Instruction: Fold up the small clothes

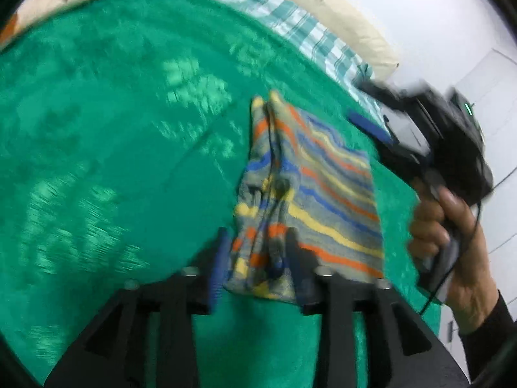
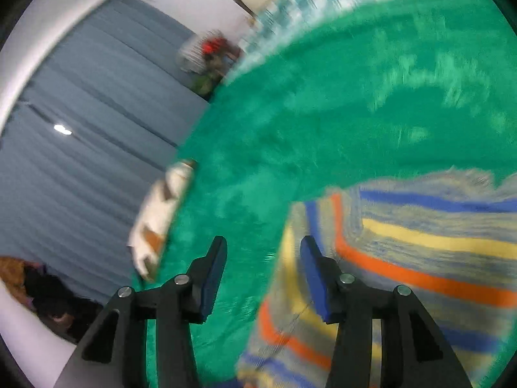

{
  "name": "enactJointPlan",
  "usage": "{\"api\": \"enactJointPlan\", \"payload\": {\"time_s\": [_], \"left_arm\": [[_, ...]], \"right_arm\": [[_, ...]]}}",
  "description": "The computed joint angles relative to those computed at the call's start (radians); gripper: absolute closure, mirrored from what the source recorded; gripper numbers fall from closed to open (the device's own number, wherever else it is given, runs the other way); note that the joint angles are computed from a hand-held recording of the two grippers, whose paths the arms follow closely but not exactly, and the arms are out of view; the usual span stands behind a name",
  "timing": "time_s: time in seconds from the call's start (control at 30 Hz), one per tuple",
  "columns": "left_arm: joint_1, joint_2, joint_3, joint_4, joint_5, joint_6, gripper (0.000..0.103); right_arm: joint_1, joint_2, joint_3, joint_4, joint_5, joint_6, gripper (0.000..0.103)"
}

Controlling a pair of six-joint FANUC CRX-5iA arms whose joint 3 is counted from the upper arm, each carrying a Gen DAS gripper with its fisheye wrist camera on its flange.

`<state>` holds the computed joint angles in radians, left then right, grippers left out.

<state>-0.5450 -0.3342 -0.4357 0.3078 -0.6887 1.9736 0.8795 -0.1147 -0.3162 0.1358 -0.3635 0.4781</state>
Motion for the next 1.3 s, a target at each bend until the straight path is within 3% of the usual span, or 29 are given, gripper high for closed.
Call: {"api": "enactJointPlan", "payload": {"time_s": [0.07,0.17,0.2,0.27,0.33,0.37,0.4,0.47,0.5,0.63,0.7,0.73,0.77,0.9,0.97,1.17,1.23,1.3], "left_arm": [[0.008,-0.016,-0.011,0.032,0.018,-0.052,0.054],[-0.005,0.001,0.01,0.048,0.016,-0.118,0.048],[-0.016,0.022,0.034,0.024,0.007,-0.119,0.046],[-0.058,0.091,0.132,-0.117,-0.062,-0.046,0.045],[-0.089,0.17,0.228,-0.242,-0.184,0.017,0.065],[-0.087,0.193,0.238,-0.249,-0.224,0.011,0.083],[-0.074,0.184,0.208,-0.219,-0.212,-0.015,0.082],[-0.067,0.164,0.191,-0.215,-0.207,-0.037,0.082],[-0.077,0.161,0.208,-0.24,-0.226,-0.035,0.081],[-0.071,0.128,0.221,-0.25,-0.253,-0.037,0.069],[-0.059,0.099,0.22,-0.252,-0.237,-0.034,0.044],[-0.054,0.093,0.224,-0.256,-0.227,-0.035,0.039],[-0.048,0.104,0.242,-0.254,-0.216,-0.042,0.034],[-0.035,0.225,0.362,-0.209,-0.2,-0.101,0.031],[-0.048,0.286,0.434,-0.244,-0.215,-0.103,0.03],[-0.054,0.449,0.58,-0.363,-0.319,-0.056,0.029],[-0.022,0.478,0.556,-0.319,-0.326,-0.066,0.027],[0.007,0.455,0.49,-0.251,-0.254,-0.106,0.025]], "right_arm": [[0.037,-0.103,-0.1,0.188,-0.052,-0.164,0.054],[0.15,-0.211,-0.159,0.332,-0.303,-0.211,0.058],[0.196,-0.24,-0.177,0.349,-0.364,-0.219,0.06],[0.274,-0.297,-0.236,0.362,-0.393,-0.267,0.066],[0.349,-0.298,-0.265,0.34,-0.415,-0.281,0.069],[0.384,-0.265,-0.263,0.311,-0.433,-0.264,0.071],[0.398,-0.231,-0.249,0.264,-0.456,-0.229,0.071],[0.456,-0.188,-0.269,0.325,-0.507,-0.279,0.07],[0.482,-0.189,-0.29,0.393,-0.52,-0.325,0.07],[0.487,-0.206,-0.272,0.405,-0.566,-0.358,0.071],[0.512,-0.228,-0.27,0.46,-0.599,-0.384,0.071],[0.52,-0.241,-0.269,0.48,-0.617,-0.386,0.071],[0.52,-0.249,-0.263,0.497,-0.634,-0.382,0.071],[0.464,-0.227,-0.21,0.518,-0.658,-0.351,0.071],[0.417,-0.211,-0.195,0.544,-0.644,-0.346,0.071],[0.224,-0.117,-0.162,0.57,-0.469,-0.336,0.07],[0.171,-0.063,-0.143,0.513,-0.431,-0.314,0.069],[0.121,-0.011,-0.115,0.349,-0.398,-0.233,0.068]]}}
